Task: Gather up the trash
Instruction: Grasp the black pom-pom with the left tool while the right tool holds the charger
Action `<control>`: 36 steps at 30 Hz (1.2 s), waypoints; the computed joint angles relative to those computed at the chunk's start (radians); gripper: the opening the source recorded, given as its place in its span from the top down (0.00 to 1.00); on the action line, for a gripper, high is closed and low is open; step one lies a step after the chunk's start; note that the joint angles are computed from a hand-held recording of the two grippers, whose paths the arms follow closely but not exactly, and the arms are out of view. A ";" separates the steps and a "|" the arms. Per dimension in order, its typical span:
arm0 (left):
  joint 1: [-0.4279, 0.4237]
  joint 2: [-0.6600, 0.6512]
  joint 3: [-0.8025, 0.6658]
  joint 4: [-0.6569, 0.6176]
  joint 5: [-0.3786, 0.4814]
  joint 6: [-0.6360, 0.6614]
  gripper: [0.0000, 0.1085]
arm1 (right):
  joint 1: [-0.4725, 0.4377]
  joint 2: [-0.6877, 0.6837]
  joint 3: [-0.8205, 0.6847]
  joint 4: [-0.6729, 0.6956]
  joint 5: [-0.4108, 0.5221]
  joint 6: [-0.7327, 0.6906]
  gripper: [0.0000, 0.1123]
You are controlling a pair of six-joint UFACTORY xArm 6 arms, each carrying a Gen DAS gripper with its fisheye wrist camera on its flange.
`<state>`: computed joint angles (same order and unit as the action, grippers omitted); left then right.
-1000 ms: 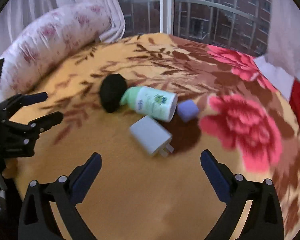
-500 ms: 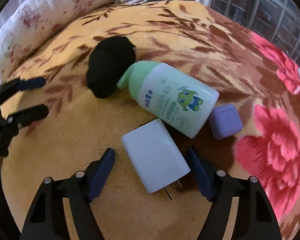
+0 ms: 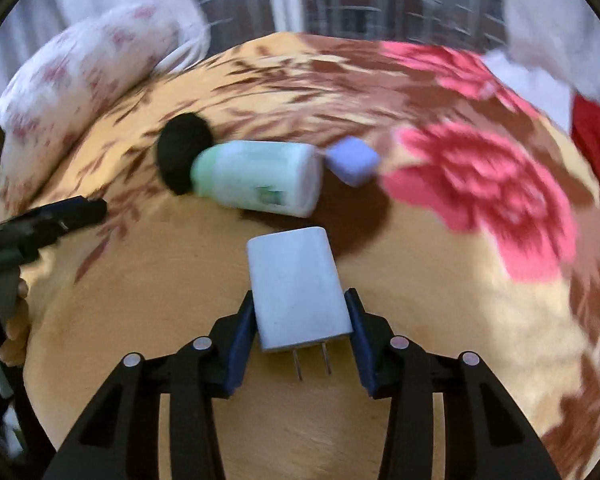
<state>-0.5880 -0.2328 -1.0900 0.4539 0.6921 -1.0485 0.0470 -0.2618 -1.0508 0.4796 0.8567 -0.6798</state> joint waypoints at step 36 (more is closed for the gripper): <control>-0.007 0.424 -0.510 0.080 0.312 -0.062 0.55 | -0.009 0.004 0.017 0.067 0.004 -0.029 0.63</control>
<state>-0.5946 0.1907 -1.5998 0.5336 1.0043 -1.1105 0.0376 -0.2581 -1.0334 0.5464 0.8611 -0.7084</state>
